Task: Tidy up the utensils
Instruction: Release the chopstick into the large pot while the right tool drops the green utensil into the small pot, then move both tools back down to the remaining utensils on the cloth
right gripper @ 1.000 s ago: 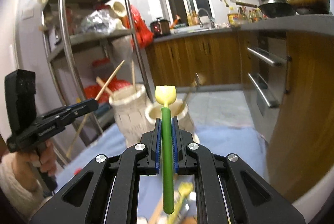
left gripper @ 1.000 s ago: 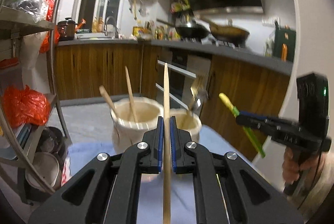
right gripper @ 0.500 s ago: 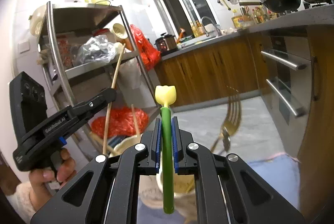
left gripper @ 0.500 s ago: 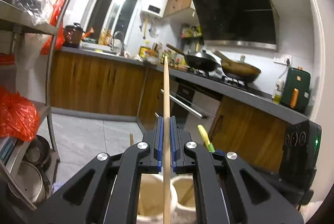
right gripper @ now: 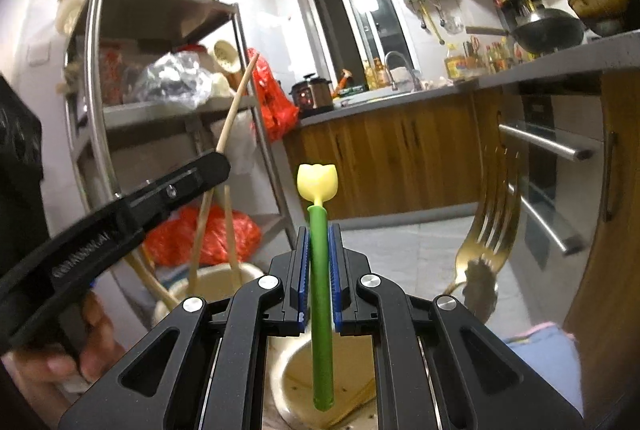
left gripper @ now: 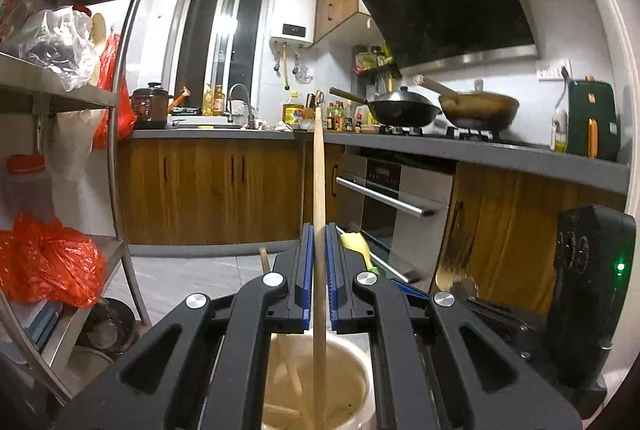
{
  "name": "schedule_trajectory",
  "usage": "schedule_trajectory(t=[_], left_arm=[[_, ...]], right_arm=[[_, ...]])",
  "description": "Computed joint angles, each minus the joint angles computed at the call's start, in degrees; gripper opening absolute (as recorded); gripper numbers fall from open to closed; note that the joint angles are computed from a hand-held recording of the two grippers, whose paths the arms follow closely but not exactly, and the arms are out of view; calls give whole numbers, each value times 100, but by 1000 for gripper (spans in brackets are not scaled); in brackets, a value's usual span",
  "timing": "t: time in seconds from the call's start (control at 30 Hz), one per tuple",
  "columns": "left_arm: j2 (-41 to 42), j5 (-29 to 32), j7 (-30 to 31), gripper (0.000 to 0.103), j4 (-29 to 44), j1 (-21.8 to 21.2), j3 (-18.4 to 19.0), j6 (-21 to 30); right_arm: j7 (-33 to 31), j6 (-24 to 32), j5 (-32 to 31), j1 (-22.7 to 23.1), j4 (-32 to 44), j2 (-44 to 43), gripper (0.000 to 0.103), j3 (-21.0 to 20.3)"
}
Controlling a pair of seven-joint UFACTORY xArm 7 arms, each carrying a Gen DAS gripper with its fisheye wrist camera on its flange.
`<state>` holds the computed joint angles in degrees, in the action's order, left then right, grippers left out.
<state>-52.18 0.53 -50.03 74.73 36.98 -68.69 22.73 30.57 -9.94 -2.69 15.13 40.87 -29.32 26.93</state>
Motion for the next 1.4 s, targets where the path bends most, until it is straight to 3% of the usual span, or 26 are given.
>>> schedule_trajectory(t=[0.33, 0.47, 0.6, 0.67, 0.73, 0.8, 0.87, 0.9, 1.0, 1.4], left_arm=[[22, 101, 333, 6, -132, -325, 113, 175], [93, 89, 274, 8, -134, -400, 186, 197], [52, 149, 264, 33, -14, -440, 251, 335], [29, 153, 271, 35, 3, -521, 309, 344], [-32, 166, 278, 52, 44, -600, 370, 431], [-146, 157, 251, 61, 38, -719, 457, 521], [-223, 138, 238, 70, 23, -846, 526, 623], [-284, 128, 221, 79, 8, -919, 563, 694], [-504, 111, 164, 95, -40, -1091, 660, 886], [-956, -194, -141, 97, -515, -1998, 858, 1576]], right_arm=[[-124, 425, -30, 677, -235, -171, 11, -562], [-146, 641, -4, 853, -303, -388, 25, -709], [-109, 760, 67, 972, -488, -835, 32, -827], [-116, 846, 92, 1050, -634, -1162, 37, -901], [-116, 1027, 94, 1055, -805, -1627, 47, -906], [-137, 1201, 90, 1081, -928, -2019, 67, -929], [-168, 1438, 78, 1097, -1043, -2436, 80, -939], [-186, 1532, 82, 1117, -1086, -2585, 86, -956], [-209, 1846, 88, 1086, -1152, -3030, 95, -941], [-346, 3070, 136, 1014, -1262, -4174, 98, -816]])
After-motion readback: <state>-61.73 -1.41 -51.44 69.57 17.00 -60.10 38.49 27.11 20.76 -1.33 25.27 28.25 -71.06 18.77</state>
